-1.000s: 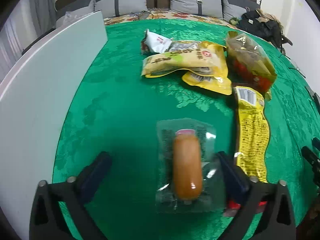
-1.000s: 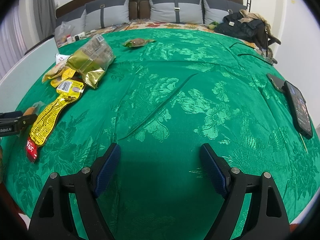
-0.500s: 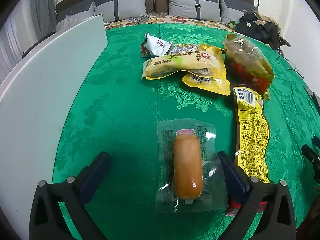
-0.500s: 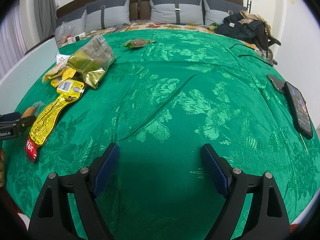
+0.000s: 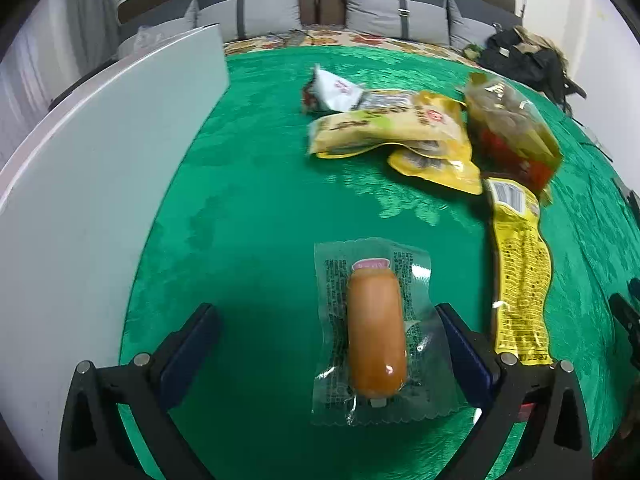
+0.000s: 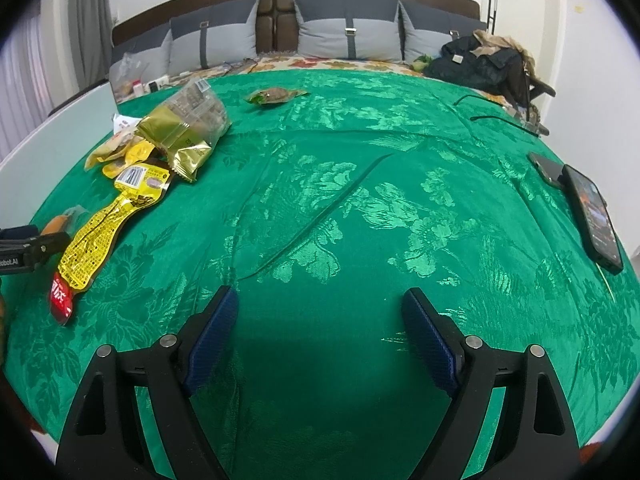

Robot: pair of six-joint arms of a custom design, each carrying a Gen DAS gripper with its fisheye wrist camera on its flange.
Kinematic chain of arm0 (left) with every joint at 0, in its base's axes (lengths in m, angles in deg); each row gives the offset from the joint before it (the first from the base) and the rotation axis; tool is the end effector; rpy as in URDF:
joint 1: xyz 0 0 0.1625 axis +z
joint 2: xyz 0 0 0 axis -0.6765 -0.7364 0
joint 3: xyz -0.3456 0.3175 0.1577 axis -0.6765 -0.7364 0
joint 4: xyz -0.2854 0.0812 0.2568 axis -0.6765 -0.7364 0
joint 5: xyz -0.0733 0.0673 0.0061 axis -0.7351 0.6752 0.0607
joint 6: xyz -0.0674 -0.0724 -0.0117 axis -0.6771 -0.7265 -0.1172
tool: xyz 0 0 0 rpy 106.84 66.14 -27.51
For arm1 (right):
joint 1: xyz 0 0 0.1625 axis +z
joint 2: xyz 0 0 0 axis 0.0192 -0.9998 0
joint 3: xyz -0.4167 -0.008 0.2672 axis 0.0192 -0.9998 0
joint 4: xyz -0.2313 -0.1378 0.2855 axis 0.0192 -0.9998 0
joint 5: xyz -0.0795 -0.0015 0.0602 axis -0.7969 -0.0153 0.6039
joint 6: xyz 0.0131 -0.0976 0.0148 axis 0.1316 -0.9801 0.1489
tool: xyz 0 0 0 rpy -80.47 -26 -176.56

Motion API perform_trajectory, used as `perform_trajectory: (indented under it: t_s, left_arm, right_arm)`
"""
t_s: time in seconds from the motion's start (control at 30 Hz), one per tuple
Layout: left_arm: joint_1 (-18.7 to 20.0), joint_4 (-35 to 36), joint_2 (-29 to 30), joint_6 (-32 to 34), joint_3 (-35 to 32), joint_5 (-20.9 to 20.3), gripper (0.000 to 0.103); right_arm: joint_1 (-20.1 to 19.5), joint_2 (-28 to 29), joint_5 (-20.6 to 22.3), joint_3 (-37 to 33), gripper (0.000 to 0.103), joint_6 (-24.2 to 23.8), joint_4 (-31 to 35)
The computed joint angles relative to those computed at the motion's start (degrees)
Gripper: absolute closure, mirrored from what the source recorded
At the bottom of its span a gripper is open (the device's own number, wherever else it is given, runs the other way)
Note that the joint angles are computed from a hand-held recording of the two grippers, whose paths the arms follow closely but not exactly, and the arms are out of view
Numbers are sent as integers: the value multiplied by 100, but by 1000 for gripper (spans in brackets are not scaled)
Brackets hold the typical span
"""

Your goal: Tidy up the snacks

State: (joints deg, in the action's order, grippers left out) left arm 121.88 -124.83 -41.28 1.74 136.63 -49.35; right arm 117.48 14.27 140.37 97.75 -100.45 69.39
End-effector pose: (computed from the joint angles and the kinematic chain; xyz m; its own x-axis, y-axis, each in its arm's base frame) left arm 0.0727 -0.6326 0.2876 -0.6949 0.2623 -0.6695 0.5490 0.7948 -0.2585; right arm 0.3246 -0.4995 -0.1024 -0.6745 0.2291 0.7018 -0.3780 0.7094 -0.5949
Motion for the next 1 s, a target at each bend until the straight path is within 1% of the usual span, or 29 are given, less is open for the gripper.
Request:
perform_trajectory:
  t_s: [0.83,0.9,0.93,0.97,1.0]
  left_arm:
    - [-2,-112,35,29,22,7,0]
    - [0,-112,35,32,22,9,0]
    - [1,-113,34,33,23,5,0]
    - [2,-113,36,33,21,2,0]
    - [1,-117,35,33,25,5,0]
  right_arm:
    - [-3,5,-7,-6,16,15,23]
    - [-14,10,-73,-85,16,235,321]
    - [-24,0,-191,-172,16,623,683]
    - [-41,-75,-418,-134,16,940,806]
    - [-81,-222,-815,22,16,1264,744]
